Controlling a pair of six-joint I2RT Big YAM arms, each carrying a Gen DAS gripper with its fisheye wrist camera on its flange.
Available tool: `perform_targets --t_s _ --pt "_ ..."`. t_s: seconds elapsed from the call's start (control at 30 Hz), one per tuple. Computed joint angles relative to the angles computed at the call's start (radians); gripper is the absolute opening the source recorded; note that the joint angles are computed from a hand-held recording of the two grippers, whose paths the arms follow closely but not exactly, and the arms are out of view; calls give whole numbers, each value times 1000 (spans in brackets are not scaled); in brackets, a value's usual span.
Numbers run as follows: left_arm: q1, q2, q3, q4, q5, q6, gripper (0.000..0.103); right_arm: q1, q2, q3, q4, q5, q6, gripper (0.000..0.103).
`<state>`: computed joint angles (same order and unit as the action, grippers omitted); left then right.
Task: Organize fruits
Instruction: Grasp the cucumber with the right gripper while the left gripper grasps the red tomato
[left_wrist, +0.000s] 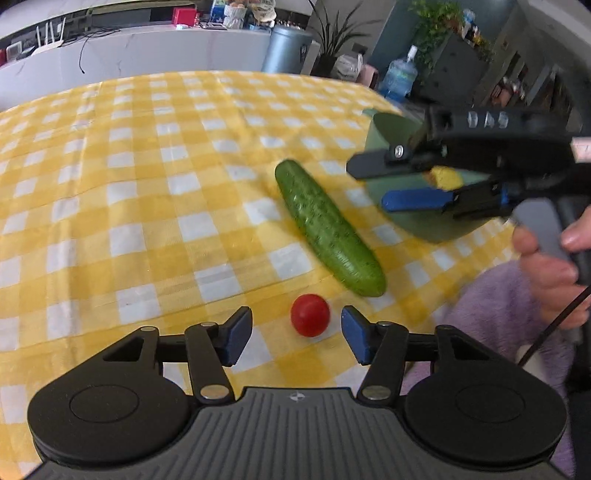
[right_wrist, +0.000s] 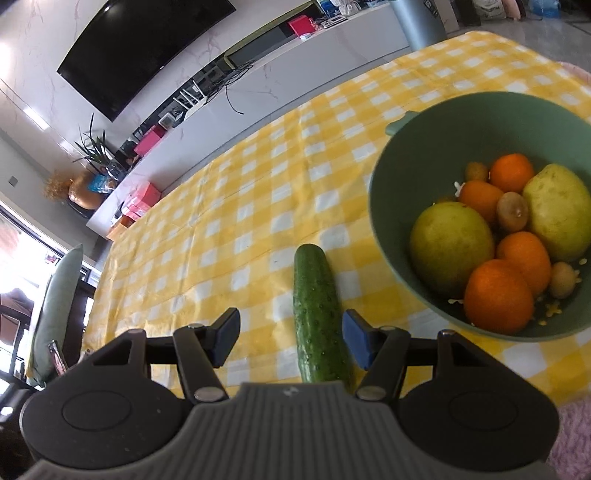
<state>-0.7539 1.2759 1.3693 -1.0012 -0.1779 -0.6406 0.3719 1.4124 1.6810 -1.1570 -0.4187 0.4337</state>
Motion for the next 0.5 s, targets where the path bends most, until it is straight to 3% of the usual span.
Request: perform_targets --t_s 0.13,0.23,0.37,0.5 --pt "-4 21 6 0 4 17 65 -2 13 2 -7 -2 -5 60" --pt "-22 62 39 -22 -51 37 65 6 26 8 -26 27 -17 59" --pt "-41 95 65 -59 -101 41 47 19 36 20 -45 59 -38 59" --pt "-38 95 61 -54 -99 40 41 28 36 25 -42 70 -57 59"
